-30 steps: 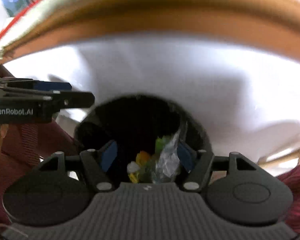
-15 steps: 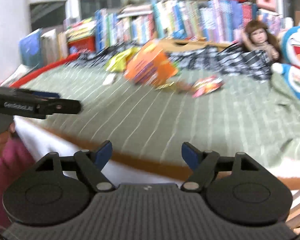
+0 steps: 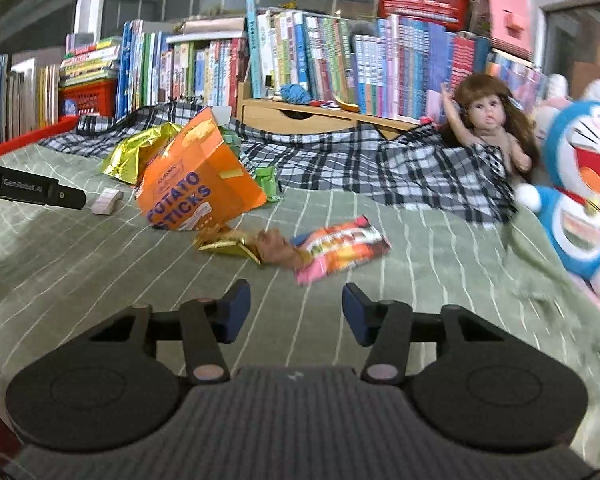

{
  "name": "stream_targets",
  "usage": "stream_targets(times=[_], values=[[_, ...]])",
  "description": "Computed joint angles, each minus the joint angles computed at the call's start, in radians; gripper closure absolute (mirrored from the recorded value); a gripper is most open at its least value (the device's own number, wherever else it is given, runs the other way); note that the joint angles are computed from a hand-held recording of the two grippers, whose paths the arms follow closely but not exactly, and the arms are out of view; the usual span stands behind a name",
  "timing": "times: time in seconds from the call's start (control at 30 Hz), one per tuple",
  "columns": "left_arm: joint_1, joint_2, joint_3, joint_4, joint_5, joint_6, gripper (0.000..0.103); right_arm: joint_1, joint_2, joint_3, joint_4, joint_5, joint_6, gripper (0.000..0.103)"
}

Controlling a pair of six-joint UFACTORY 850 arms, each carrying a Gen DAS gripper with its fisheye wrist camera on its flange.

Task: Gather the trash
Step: 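Grasp the small pink paper with the left tool while the right tool grasps the brown wrapper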

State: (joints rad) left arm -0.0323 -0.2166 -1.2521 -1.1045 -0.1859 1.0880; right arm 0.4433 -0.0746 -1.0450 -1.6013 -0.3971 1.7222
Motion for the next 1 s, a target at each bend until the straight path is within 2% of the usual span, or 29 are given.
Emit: stream_targets(times=[0.13, 0.37, 0.43, 0.5, 0.53, 0.6, 0.73, 0.9, 1.0], values=[[-0.016, -0.062, -0.057, 0.134, -0.002, -0.142, 0.044, -0.017, -0.072, -0.075, 0.039, 0.022, -0.102, 0.052], [-0.040, -0.140, -0.134, 0.393, 0.005, -0.444, 0.054, -0.049, -0.169, -0.177, 0.169, 0.051, -0.238, 0.059], [-0.047, -0.150, -0.141, 0.427, 0.027, -0.474, 0.060, -0.055, -0.190, -0.197, 0.192, 0.062, -0.264, 0.060], [-0.052, -0.157, -0.148, 0.470, 0.036, -0.512, 0.075, -0.062, -0.207, -0.216, 0.251, 0.085, -0.318, 0.062], [-0.053, -0.159, -0.152, 0.486, 0.033, -0.524, 0.078, -0.065, -0.212, -0.222, 0.280, 0.096, -0.344, 0.063], [-0.054, -0.159, -0.152, 0.478, 0.031, -0.511, 0.080, -0.072, -0.222, -0.235, 0.373, 0.122, -0.430, 0.064], [-0.053, -0.145, -0.136, 0.388, 0.024, -0.413, 0.080, -0.075, -0.216, -0.231, 0.396, 0.148, -0.427, 0.072], [-0.046, -0.100, -0.086, 0.161, 0.019, -0.169, 0.080, -0.064, -0.180, -0.190, 0.237, 0.146, -0.251, 0.074], [-0.039, -0.066, -0.053, 0.042, 0.004, -0.046, 0.080, -0.060, -0.159, -0.173, 0.216, 0.147, -0.226, 0.075]])
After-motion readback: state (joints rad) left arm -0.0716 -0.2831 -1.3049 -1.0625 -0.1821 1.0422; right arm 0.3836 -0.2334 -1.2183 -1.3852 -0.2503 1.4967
